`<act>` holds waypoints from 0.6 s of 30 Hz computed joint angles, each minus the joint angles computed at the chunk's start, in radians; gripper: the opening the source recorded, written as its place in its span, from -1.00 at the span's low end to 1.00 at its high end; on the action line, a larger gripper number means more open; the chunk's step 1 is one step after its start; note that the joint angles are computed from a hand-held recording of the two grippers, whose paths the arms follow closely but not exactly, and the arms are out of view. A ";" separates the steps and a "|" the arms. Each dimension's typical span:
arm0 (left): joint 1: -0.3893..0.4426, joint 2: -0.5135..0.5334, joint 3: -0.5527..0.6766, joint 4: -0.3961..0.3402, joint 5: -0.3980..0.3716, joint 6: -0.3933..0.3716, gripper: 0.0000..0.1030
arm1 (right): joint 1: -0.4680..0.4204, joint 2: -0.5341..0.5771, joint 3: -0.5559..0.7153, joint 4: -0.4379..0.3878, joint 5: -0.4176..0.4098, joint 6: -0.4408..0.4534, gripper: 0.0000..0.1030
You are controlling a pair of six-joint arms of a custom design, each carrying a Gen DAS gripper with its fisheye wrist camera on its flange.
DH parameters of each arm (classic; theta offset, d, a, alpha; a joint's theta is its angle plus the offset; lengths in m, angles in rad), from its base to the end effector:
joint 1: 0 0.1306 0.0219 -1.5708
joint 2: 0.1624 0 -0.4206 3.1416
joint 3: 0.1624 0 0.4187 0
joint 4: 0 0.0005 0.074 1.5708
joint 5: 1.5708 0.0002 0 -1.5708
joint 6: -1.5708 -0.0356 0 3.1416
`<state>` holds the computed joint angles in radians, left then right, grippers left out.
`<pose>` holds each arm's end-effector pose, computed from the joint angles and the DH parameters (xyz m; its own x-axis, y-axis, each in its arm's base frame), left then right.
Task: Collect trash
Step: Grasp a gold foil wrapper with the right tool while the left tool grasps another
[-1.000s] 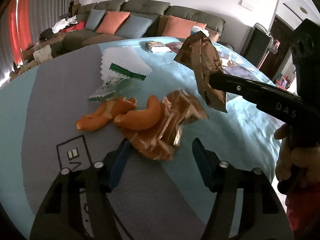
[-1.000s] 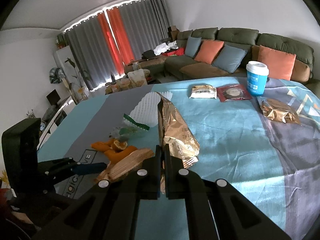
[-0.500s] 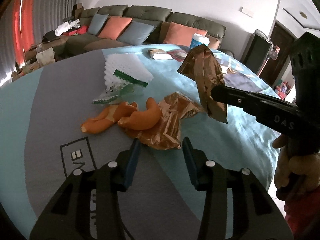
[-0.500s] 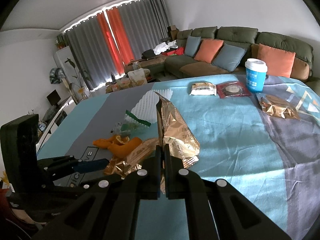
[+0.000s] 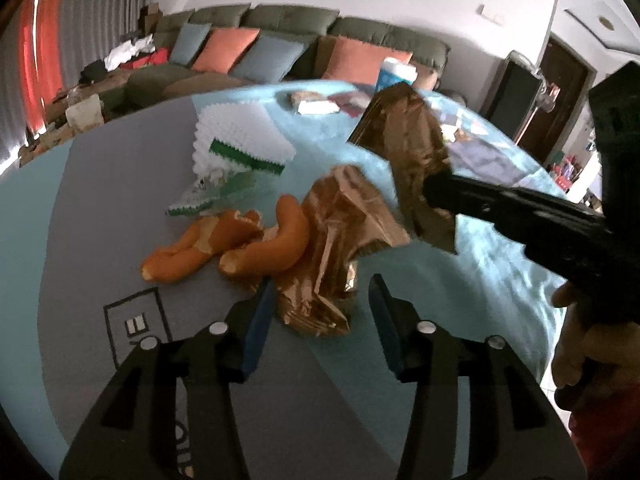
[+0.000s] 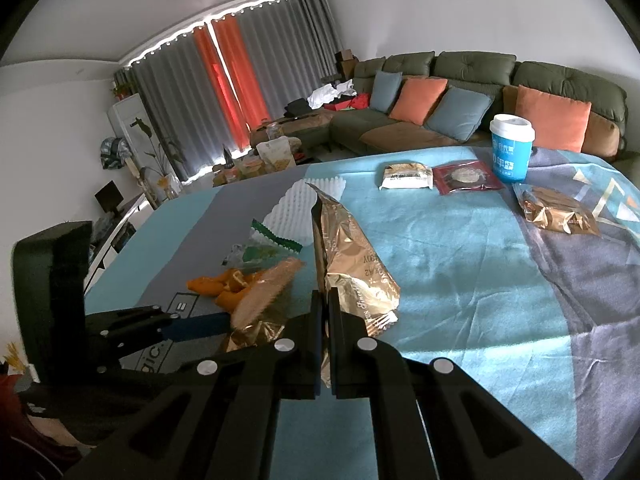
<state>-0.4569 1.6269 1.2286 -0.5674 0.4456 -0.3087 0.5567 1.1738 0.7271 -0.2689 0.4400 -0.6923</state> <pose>0.4948 -0.2609 0.2914 -0.5154 0.5589 -0.6496 0.8131 0.5582 -0.1649 0.3324 0.1884 0.2890 -0.5597 0.3319 -0.7593 0.1976 0.9433 0.2666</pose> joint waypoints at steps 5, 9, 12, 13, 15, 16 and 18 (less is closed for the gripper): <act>-0.002 0.005 0.003 -0.011 0.011 -0.014 -0.61 | 0.003 -0.004 -0.005 0.005 0.001 -0.007 -0.96; -0.004 0.004 -0.004 0.001 0.013 -0.013 -0.61 | 0.003 -0.004 -0.001 0.004 0.001 -0.006 -0.96; 0.004 0.010 0.002 -0.004 0.038 0.002 -0.62 | 0.005 -0.007 -0.002 0.003 0.005 -0.010 -0.96; 0.006 0.007 -0.002 0.001 0.043 0.004 -0.63 | 0.009 -0.007 -0.002 0.002 0.010 -0.014 -0.96; 0.011 -0.004 -0.013 0.011 0.064 -0.002 -0.63 | 0.011 -0.011 -0.002 -0.001 0.015 -0.016 -0.96; 0.015 -0.011 -0.019 0.013 0.081 -0.004 -0.64 | 0.009 -0.015 -0.004 -0.003 0.015 -0.016 -0.96; 0.020 -0.029 -0.031 0.021 0.106 -0.012 -0.64 | 0.016 -0.018 -0.002 -0.008 0.026 -0.020 -0.96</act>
<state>-0.4366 1.5982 1.1976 -0.5466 0.5516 -0.3212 0.5727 1.1554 0.7251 -0.2772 0.4657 -0.7123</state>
